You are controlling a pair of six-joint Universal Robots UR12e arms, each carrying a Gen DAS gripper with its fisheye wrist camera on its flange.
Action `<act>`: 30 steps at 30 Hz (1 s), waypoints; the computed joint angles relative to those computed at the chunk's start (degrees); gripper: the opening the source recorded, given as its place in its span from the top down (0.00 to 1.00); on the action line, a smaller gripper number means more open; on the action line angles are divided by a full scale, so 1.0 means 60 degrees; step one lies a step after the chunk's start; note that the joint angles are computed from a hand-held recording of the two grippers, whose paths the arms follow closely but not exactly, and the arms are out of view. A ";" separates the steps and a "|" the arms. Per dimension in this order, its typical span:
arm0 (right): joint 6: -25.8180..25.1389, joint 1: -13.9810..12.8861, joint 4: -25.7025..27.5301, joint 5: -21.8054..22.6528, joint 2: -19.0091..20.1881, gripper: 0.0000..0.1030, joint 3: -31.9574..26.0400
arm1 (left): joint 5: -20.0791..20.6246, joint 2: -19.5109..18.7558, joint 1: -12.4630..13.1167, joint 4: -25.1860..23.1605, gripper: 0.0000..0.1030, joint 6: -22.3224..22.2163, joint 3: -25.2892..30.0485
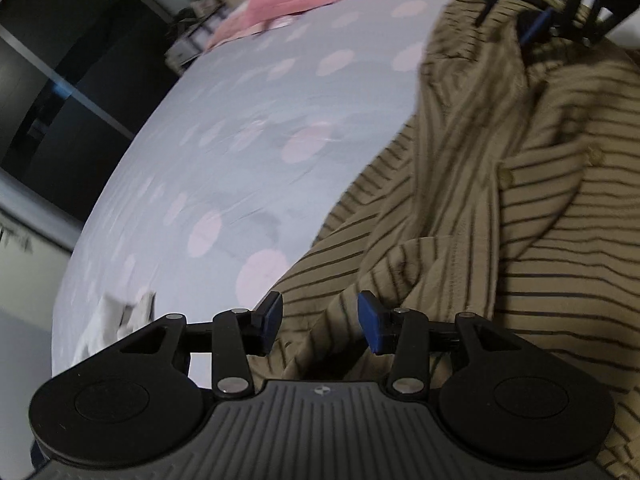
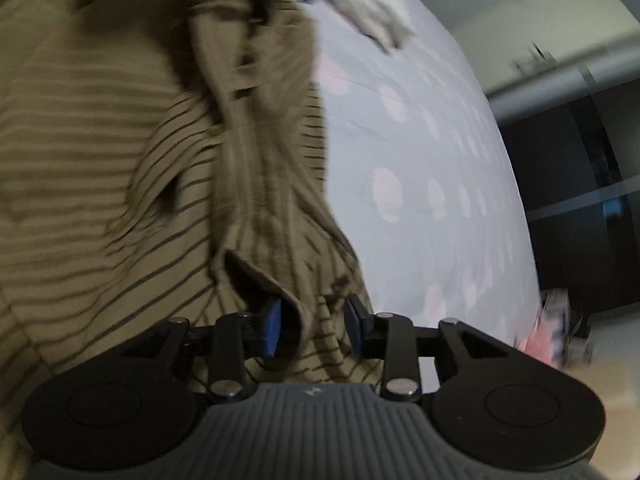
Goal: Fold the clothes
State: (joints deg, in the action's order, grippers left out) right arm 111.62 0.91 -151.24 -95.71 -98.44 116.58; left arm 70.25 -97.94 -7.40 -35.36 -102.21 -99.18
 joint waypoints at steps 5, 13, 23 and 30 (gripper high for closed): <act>-0.2116 0.0098 -0.0433 0.0384 0.0039 0.65 0.0263 | 0.0089 -0.0048 -0.0040 -0.0363 0.61 0.0900 -0.0031; -0.1217 -0.0053 0.0043 0.1123 0.0115 0.98 -0.0123 | 0.0383 -0.0258 -0.0033 -0.1552 0.98 -0.0575 0.0579; 0.7905 -0.1991 0.2188 0.4711 0.0155 0.98 -0.1209 | -0.0932 -0.0964 0.0497 -0.5096 0.99 -0.4723 0.2473; 1.2173 -0.2788 0.2878 0.6240 0.0315 0.98 -0.1160 | -0.1173 -0.1521 0.0595 -0.6962 0.99 -0.5771 0.3328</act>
State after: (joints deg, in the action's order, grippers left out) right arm 184.66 -15.82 -133.97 -58.27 -96.55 109.62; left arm 63.21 -107.06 -3.83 -77.13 -136.84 -79.21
